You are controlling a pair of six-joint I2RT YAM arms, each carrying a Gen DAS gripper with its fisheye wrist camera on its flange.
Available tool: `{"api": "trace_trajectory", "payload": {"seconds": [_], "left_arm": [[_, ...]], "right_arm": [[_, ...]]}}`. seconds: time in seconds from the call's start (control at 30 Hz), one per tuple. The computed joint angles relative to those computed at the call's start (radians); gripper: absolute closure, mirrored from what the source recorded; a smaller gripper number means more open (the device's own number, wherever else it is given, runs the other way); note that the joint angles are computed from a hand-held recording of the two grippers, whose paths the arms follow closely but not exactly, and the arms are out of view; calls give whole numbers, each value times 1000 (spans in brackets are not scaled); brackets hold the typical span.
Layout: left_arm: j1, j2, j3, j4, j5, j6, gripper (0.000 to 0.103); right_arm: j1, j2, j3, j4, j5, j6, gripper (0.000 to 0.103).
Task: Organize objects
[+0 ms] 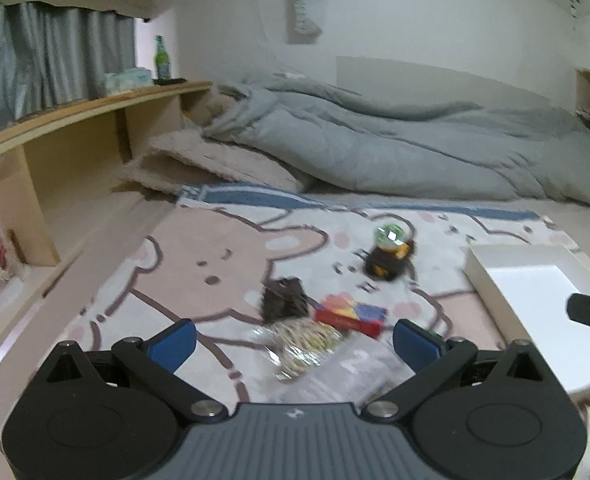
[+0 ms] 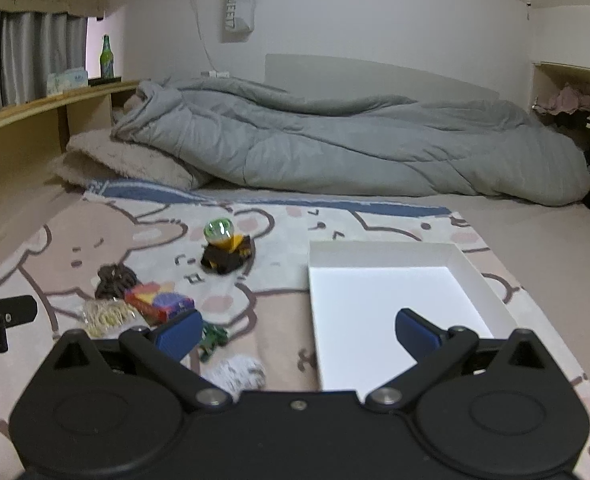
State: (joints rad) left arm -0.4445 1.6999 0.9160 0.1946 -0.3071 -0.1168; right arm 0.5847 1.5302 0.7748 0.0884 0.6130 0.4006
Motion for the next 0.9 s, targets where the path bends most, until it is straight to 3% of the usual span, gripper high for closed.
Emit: {"api": "trace_trajectory", "payload": {"seconds": [0.23,0.33,0.47,0.73,0.9], "left_arm": [[51,89,30,65,1,4,0],[71,132,27,103,31,12,0],[101,181,18,162,128,50,0],[181,275,20,230,420,30,0],[205,351,88,200,504,17,0]], "right_arm": [[-52,108,60,101,-106,-9,0],[-63,184,94,144,-141,-89,0],[-89,261,119,180,-214,-182,0],[-184,350,89,295,-507,-325,3],[-201,415,156,209,-582,-457,7]]}}
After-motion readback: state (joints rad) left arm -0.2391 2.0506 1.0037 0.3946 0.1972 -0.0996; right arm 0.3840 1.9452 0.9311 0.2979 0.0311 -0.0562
